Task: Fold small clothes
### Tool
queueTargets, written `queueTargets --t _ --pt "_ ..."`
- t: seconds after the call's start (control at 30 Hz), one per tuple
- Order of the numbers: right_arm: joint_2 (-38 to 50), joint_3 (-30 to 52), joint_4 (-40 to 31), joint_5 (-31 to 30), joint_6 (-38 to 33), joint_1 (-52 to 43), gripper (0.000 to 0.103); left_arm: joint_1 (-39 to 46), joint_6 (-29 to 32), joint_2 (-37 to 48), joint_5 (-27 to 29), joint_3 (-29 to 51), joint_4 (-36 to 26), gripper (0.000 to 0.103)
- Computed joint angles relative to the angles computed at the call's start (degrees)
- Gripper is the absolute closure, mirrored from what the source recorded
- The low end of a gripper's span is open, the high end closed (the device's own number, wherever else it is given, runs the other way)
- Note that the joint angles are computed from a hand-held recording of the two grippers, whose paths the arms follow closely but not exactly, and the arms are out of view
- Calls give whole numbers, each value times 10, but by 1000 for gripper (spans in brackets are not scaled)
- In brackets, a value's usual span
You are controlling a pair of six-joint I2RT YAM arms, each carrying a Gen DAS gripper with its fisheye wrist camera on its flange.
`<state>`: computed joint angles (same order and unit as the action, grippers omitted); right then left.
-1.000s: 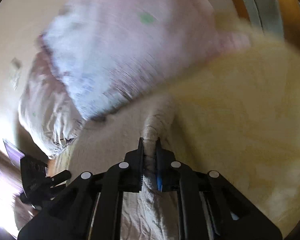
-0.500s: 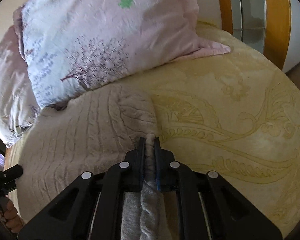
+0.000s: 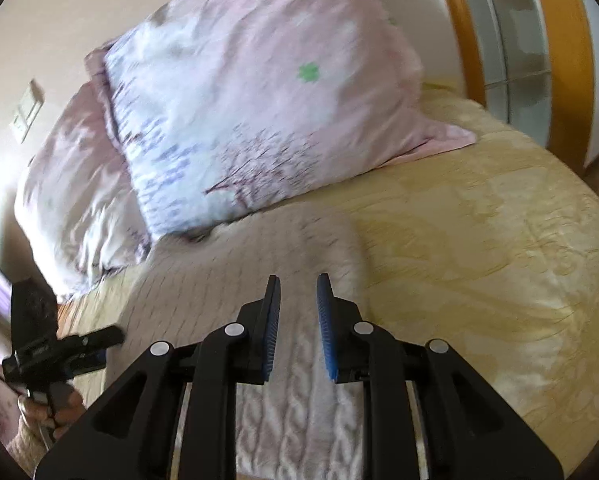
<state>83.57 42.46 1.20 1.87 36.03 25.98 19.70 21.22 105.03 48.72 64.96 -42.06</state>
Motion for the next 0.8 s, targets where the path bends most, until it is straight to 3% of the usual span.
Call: queueTargets --t 0.27,0.5,0.6,0.63,0.73,0.8 --pt "62 38 -46 18 -22 25 80 -14 -7 0 -9 -8 8 22" --pt "52 -13 18 -3 -5 18 79 -24 -16 -1 -14 -17 26 19" --pt "29 -9 -8 -28 8 4 79 -21 -7 6 -10 -6 7 19" --pt "21 -10 -11 -37 13 -1 75 -21 -8 8 -9 -3 3 19" --pt "-10 -14 -19 -43 26 -25 30 -18 -9 15 -5 7 -6 19" --pt "-6 3 -44 -52 21 -46 29 -17 -9 21 -2 16 -14 19"
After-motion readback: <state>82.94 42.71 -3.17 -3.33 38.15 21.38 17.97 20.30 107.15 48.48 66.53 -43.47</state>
